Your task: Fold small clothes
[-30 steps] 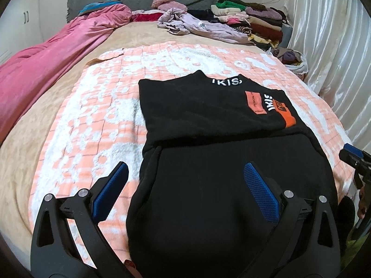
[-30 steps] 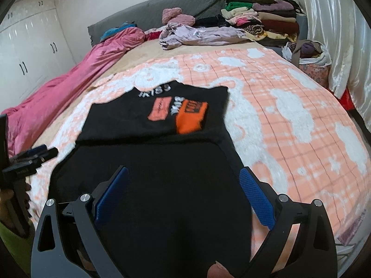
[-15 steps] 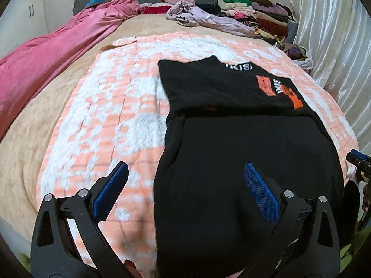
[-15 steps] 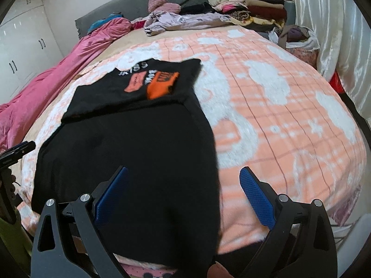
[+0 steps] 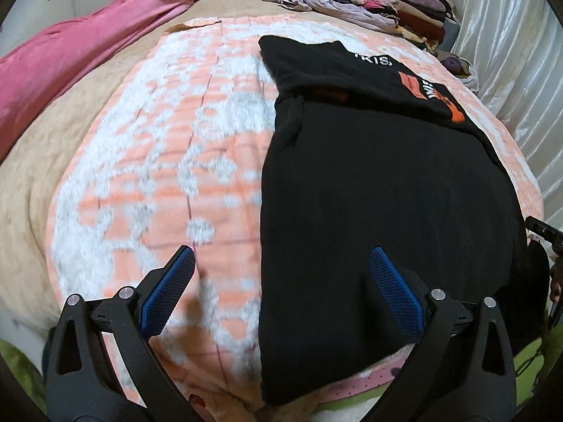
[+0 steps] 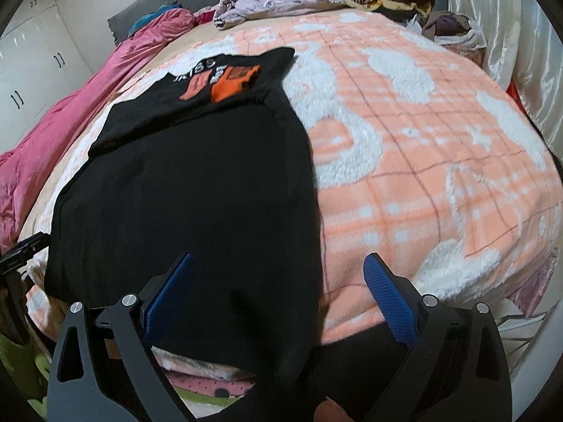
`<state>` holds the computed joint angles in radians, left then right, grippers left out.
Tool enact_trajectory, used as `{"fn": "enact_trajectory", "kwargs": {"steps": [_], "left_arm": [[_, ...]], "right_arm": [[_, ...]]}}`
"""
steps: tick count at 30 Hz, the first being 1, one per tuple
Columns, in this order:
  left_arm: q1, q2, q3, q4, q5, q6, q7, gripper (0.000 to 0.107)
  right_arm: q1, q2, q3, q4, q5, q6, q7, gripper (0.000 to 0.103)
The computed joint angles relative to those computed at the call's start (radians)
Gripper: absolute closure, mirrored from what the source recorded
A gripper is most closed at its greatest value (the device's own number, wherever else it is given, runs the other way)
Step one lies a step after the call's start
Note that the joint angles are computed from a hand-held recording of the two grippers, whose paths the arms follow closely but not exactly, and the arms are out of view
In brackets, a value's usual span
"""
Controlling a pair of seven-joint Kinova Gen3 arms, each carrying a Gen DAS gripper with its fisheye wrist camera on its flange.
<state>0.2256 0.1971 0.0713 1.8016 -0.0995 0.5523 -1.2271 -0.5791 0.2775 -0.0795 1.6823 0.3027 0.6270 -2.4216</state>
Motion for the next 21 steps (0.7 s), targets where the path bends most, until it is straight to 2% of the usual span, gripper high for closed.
{"fn": "enact_trajectory", "kwargs": {"steps": [4, 9, 14, 15, 16, 17, 19, 21], "left_arm": [[-0.043, -0.007, 0.021, 0.022, 0.077, -0.008, -0.066, 0.014], [-0.068, -0.01, 0.029, 0.041, 0.155, -0.023, -0.121, 0.014], [-0.086, -0.006, 0.043, 0.055, 0.222, -0.033, -0.175, 0.022], [-0.094, -0.005, 0.05, 0.057, 0.245, -0.033, -0.198, 0.023], [-0.099, -0.004, 0.053, 0.057, 0.259, -0.032, -0.214, 0.03], [-0.099, -0.003, 0.053, 0.058, 0.267, -0.033, -0.222, 0.038], [-0.106, -0.004, 0.054, 0.06, 0.287, -0.033, -0.244, 0.047], [-0.114, -0.004, 0.054, 0.061, 0.307, -0.033, -0.265, 0.053]], "right_arm": [[0.022, 0.001, -0.015, 0.009, -0.04, -0.011, 0.036, 0.009], [0.041, -0.008, -0.022, 0.028, -0.079, -0.029, 0.077, 0.03], [0.06, -0.019, -0.032, 0.047, -0.114, -0.036, 0.124, 0.075], [0.058, -0.024, -0.029, 0.052, -0.113, -0.038, 0.126, 0.08], [0.065, -0.033, -0.032, 0.061, -0.128, -0.048, 0.144, 0.092], [0.088, -0.04, -0.048, 0.072, -0.159, -0.064, 0.176, 0.094], [0.11, -0.05, -0.07, 0.083, -0.19, -0.079, 0.221, 0.094], [0.096, -0.046, -0.055, 0.076, -0.194, -0.064, 0.227, 0.092]]}}
